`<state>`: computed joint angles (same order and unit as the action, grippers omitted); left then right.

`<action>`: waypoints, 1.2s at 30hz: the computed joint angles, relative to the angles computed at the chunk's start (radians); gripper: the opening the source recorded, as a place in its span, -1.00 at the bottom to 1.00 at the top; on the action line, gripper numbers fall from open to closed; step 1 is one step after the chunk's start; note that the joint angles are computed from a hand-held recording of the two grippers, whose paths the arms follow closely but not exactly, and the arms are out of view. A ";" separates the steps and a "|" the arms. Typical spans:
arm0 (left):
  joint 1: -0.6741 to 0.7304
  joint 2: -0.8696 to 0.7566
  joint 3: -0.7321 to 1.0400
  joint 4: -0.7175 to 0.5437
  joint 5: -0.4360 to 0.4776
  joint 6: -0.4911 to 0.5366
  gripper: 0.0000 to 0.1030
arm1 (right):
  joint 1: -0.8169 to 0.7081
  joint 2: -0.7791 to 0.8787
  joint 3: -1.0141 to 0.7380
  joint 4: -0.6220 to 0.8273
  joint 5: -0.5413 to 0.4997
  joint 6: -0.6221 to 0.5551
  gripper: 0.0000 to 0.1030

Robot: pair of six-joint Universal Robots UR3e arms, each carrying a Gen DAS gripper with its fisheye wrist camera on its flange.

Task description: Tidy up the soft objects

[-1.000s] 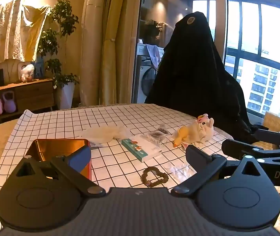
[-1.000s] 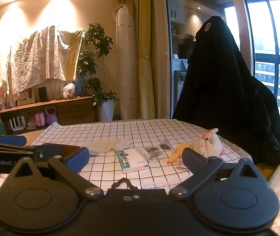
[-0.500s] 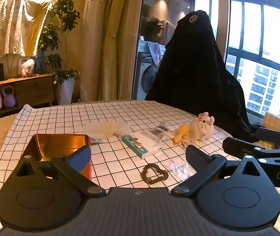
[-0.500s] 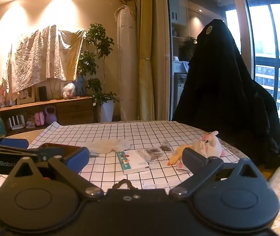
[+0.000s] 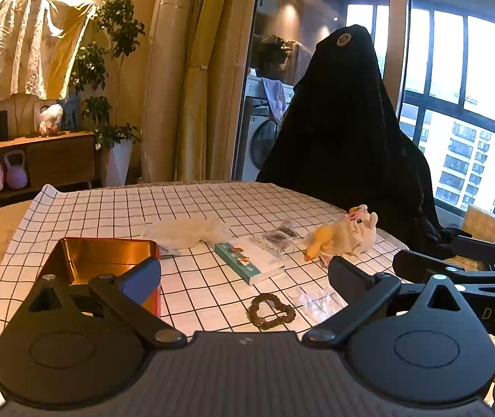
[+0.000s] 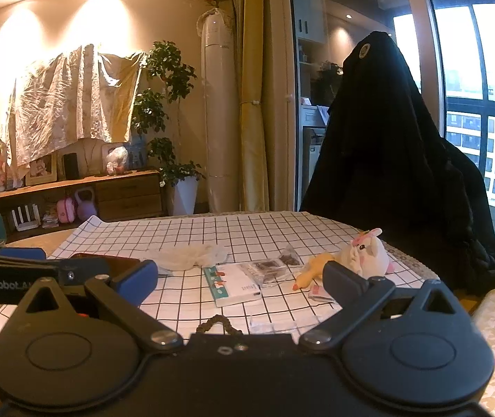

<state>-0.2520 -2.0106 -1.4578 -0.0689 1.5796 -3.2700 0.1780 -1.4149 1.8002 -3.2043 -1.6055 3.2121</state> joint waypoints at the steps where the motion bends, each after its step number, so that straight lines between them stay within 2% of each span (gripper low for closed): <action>1: 0.001 -0.002 0.001 0.001 0.000 0.000 1.00 | 0.007 0.005 -0.008 0.004 -0.008 0.002 0.96; 18: 0.000 0.006 -0.004 0.016 -0.007 0.003 1.00 | 0.009 0.022 -0.019 -0.003 -0.021 0.006 0.95; 25: 0.012 0.020 -0.039 0.064 -0.051 0.011 1.00 | 0.008 0.028 -0.019 -0.014 -0.029 0.008 0.94; 36: 0.003 0.017 -0.033 0.058 -0.031 0.007 1.00 | 0.005 0.010 0.000 -0.017 -0.023 -0.004 0.90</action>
